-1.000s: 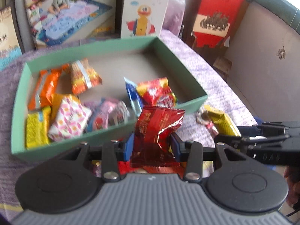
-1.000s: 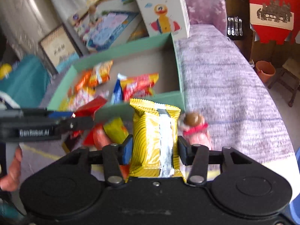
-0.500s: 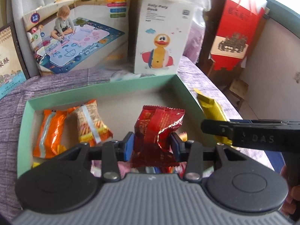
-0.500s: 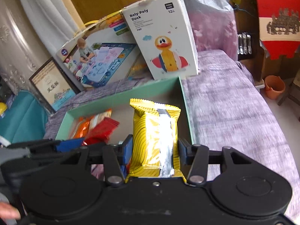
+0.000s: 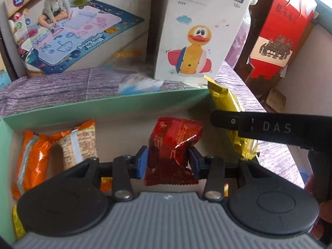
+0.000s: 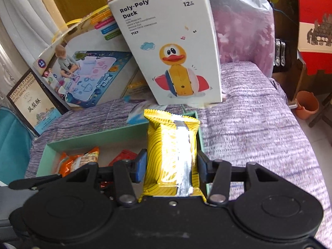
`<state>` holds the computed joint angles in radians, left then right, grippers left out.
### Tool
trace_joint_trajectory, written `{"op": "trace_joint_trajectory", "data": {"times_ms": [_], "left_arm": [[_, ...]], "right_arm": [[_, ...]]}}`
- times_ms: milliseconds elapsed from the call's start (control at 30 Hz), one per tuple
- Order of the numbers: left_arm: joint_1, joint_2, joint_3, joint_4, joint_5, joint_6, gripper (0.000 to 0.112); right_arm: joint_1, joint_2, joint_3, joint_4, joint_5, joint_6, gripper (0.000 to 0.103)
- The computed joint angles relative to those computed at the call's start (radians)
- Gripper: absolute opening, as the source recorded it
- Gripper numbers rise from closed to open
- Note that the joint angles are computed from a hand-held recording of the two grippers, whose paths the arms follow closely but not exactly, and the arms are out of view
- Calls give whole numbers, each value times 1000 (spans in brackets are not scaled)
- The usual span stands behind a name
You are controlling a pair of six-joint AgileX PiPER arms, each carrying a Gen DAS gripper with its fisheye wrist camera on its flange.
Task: Organize snacks
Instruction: 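Lower both packets into the green box and open both tools, then move both tools back over the remaining snack pile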
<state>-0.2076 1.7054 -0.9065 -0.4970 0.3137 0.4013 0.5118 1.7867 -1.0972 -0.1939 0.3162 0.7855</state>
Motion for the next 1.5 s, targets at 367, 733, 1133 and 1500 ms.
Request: {"op": "trace_joint_trajectory", "data": {"times_ms": [367, 733, 1133, 1500], "left_arm": [[1, 56, -28, 155, -42, -167, 98], [42, -106, 82, 123, 25, -122, 103], [62, -446, 342, 143, 110, -83, 103], [135, -720, 558, 142, 247, -33, 103]], "right_arm": [[21, 24, -28, -100, -23, 84, 96], [95, -121, 78, -184, 17, 222, 103], [293, -376, 271, -346, 131, 523, 103], [483, -516, 442, -427, 183, 806, 103]]}}
